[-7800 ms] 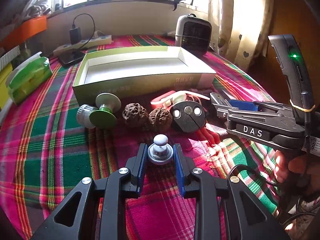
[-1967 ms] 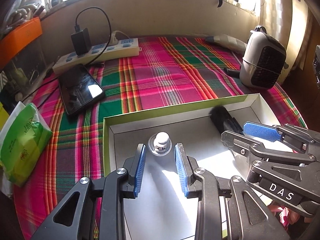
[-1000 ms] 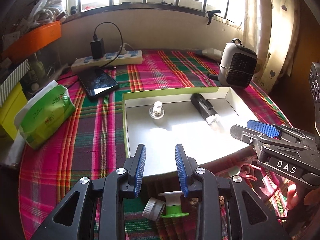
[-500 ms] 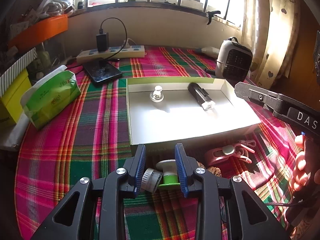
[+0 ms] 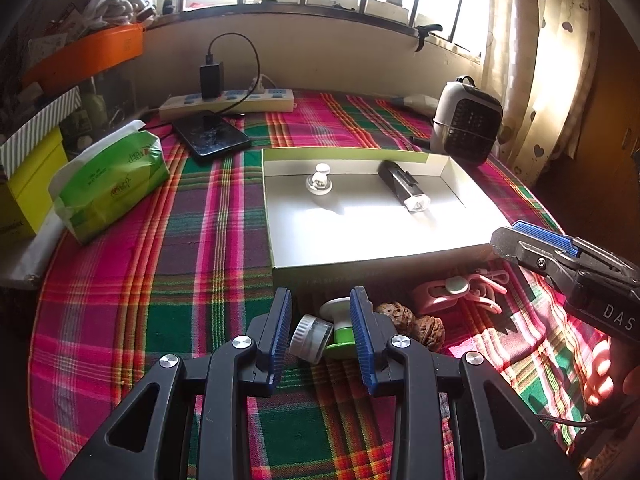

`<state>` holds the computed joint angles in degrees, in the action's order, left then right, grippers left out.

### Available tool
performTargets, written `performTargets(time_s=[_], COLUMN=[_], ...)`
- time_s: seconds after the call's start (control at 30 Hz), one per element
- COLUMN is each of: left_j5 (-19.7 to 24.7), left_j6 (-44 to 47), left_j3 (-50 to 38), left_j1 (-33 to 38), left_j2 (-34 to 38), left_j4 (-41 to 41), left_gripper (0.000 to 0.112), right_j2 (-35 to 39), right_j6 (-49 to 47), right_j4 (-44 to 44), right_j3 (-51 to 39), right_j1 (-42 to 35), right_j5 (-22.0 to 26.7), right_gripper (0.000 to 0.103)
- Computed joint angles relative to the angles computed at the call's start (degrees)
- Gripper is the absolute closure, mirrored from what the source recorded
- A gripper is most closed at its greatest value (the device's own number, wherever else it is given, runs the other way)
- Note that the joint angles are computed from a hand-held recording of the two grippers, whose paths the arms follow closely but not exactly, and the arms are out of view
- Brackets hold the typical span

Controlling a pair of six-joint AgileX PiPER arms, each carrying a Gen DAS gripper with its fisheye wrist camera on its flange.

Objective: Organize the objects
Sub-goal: 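Withdraw both tools from the box toward the remaining objects, then move the left tool to the grey ribbed cap while the right tool reaches the black oval clip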

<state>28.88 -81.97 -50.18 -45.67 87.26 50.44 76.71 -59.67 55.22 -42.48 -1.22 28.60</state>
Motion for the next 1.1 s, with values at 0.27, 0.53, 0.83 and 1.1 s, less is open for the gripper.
performTargets(time_s=[0.27, 0.53, 0.83, 1.1], left_j5=[-0.2, -0.9, -0.9, -1.2], left_j6=[-4.0, -8.7, -13.0, -15.0], left_j3=[3.3, 6.7, 8.9, 9.7], left_j1=[-1.3, -3.6, -5.5, -5.8], left_j2=[-2.5, -4.1, -4.5, -4.0], left_j4=[2.6, 5.5, 7.6, 8.3], left_gripper=[0.084, 0.084, 0.084, 0.083], right_j2=[-4.2, -7.4, -8.0, -7.9], right_j6=[-10.3, -16.1, -19.1, -16.3], right_j4=[4.6, 6.4, 6.9, 5.1], right_j3=[6.7, 12.2, 15.8, 17.4], right_j1=[-4.8, -6.3, -4.5, 0.7], right_j5=[6.5, 10.1, 9.4, 3.0], right_gripper=[0.056, 0.056, 0.056, 0.056])
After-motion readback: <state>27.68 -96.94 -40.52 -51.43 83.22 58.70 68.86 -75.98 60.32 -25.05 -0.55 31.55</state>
